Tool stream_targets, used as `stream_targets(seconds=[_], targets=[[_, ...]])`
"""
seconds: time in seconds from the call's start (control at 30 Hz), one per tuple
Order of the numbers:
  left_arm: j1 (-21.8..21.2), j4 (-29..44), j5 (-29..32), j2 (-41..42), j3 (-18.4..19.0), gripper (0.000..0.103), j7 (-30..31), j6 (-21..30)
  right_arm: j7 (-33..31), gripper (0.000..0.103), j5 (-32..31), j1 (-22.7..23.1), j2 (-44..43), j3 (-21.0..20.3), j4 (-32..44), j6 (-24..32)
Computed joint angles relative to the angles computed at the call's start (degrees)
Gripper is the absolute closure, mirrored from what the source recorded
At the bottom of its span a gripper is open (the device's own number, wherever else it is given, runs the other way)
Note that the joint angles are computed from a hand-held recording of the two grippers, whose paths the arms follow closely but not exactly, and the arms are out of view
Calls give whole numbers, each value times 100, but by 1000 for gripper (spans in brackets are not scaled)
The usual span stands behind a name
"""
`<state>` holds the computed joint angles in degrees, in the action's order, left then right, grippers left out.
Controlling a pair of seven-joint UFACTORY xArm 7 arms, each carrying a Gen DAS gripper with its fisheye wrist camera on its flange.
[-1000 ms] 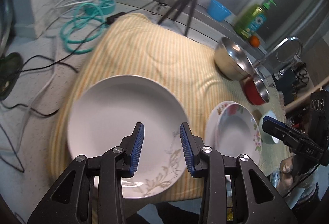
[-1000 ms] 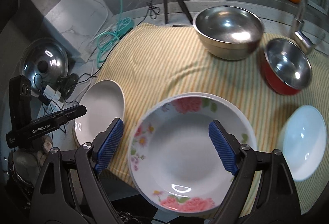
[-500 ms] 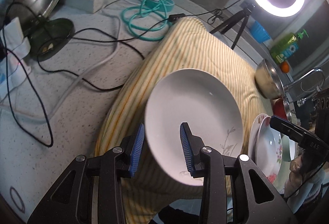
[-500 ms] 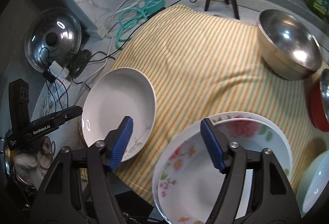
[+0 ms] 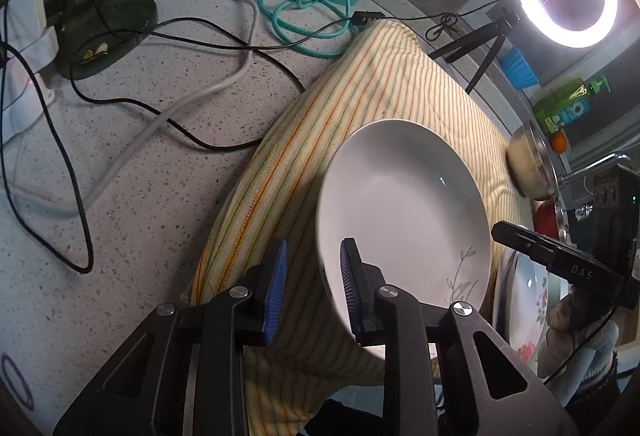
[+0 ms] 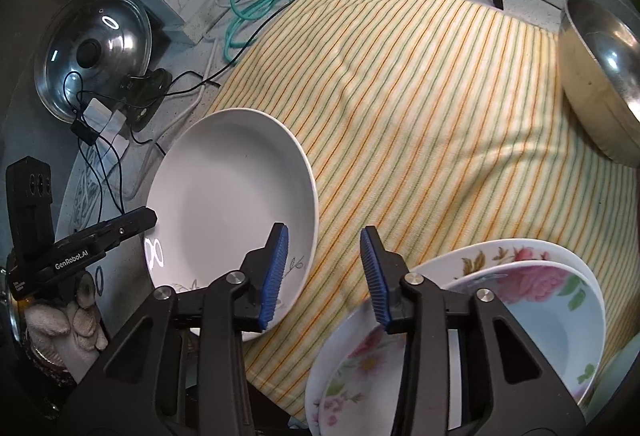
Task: Organize plates and bowls
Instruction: 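Move both grippers to the rim of the white twig plate, then close both grippers on the rim of the white twig plate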
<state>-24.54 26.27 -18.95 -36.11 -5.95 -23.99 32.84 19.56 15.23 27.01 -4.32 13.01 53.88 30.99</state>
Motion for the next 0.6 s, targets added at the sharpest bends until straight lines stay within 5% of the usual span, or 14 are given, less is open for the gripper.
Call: stream_targets(seconds=[0.37,0.6], targets=[[-122,77,-266,234,151,85,331,-39,-141,90,159,15,478,48,345,82],[-77,234,-168,397,-19,85,341,-5,-15,90,156,12,451,57,314,45]])
